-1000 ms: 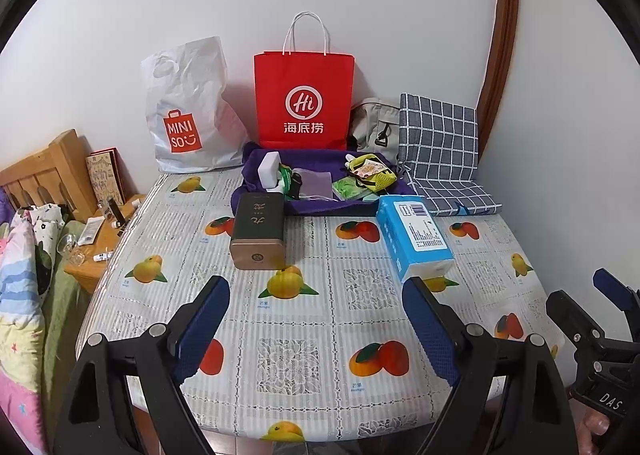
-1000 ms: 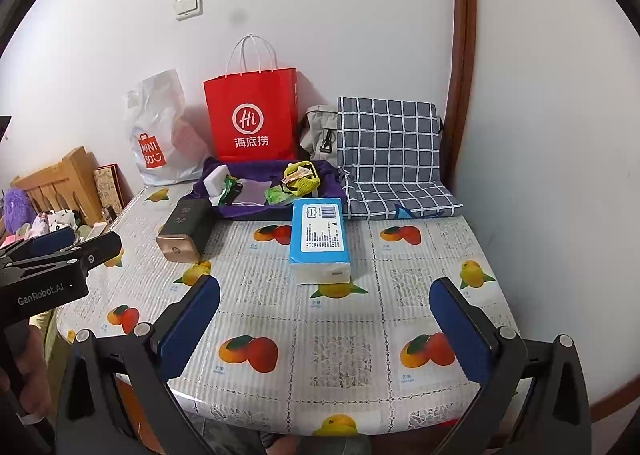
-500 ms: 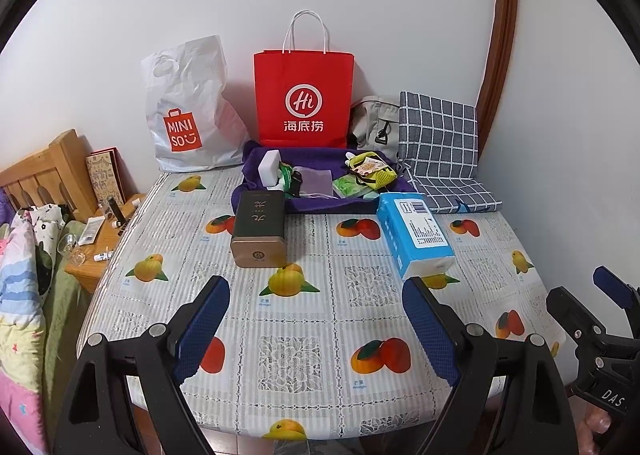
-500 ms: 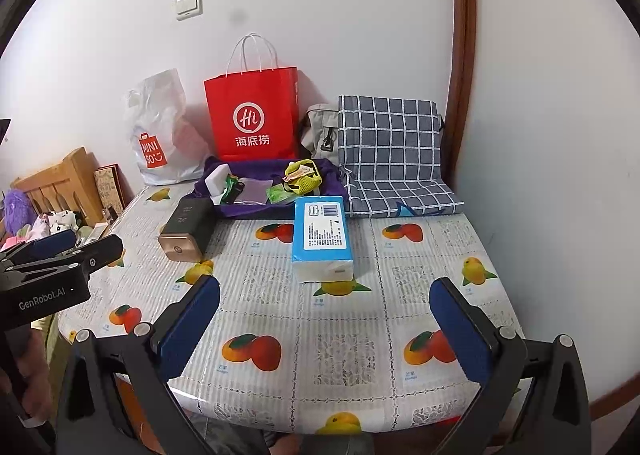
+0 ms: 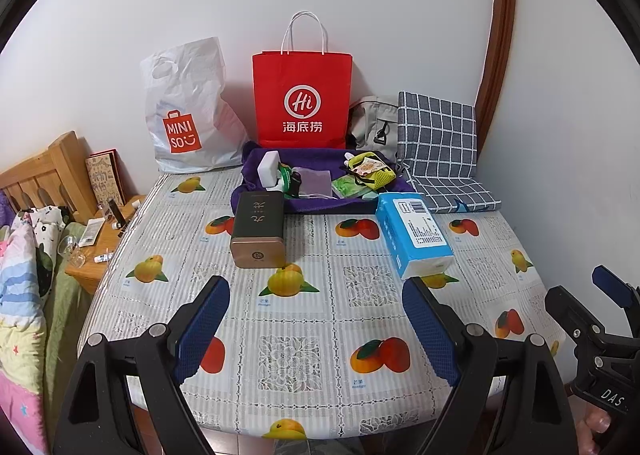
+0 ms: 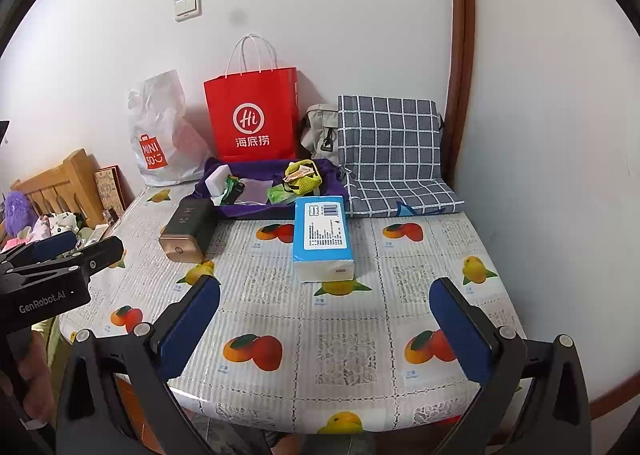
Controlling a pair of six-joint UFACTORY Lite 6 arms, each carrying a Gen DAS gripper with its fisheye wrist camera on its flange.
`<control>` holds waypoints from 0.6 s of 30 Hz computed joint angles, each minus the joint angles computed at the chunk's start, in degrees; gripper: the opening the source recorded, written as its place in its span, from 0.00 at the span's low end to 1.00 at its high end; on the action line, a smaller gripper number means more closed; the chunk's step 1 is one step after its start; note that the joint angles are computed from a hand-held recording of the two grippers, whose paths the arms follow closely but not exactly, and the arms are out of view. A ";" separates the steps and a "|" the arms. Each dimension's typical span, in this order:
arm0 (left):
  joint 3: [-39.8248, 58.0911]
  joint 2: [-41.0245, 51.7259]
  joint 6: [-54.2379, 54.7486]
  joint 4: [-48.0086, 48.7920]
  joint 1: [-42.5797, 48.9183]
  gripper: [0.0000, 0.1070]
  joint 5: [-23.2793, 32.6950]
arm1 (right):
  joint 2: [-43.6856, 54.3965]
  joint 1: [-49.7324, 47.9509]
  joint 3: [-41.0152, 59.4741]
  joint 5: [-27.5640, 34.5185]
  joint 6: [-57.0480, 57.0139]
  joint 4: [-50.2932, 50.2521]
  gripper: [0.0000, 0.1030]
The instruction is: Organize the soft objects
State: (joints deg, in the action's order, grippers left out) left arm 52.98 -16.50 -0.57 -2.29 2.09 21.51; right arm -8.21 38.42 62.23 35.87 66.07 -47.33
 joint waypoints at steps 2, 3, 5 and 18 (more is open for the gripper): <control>-0.01 0.00 -0.31 0.28 -0.13 0.82 -0.09 | 0.06 0.35 0.13 0.28 0.32 -0.12 1.00; -0.06 -0.06 -0.51 0.41 -0.15 0.82 -0.09 | 0.02 0.45 0.15 0.36 0.43 -0.14 1.00; 0.03 0.02 -0.30 0.24 -0.14 0.82 -0.07 | 0.20 0.66 0.46 0.61 0.54 -0.18 1.00; -0.18 -0.23 -0.82 0.74 -0.26 0.82 0.04 | 0.91 1.57 1.09 1.24 1.53 -0.74 1.00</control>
State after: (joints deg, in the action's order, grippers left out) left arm 52.80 -16.74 -1.39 -1.54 1.82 21.55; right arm -7.30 39.99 63.32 37.11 67.59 -48.06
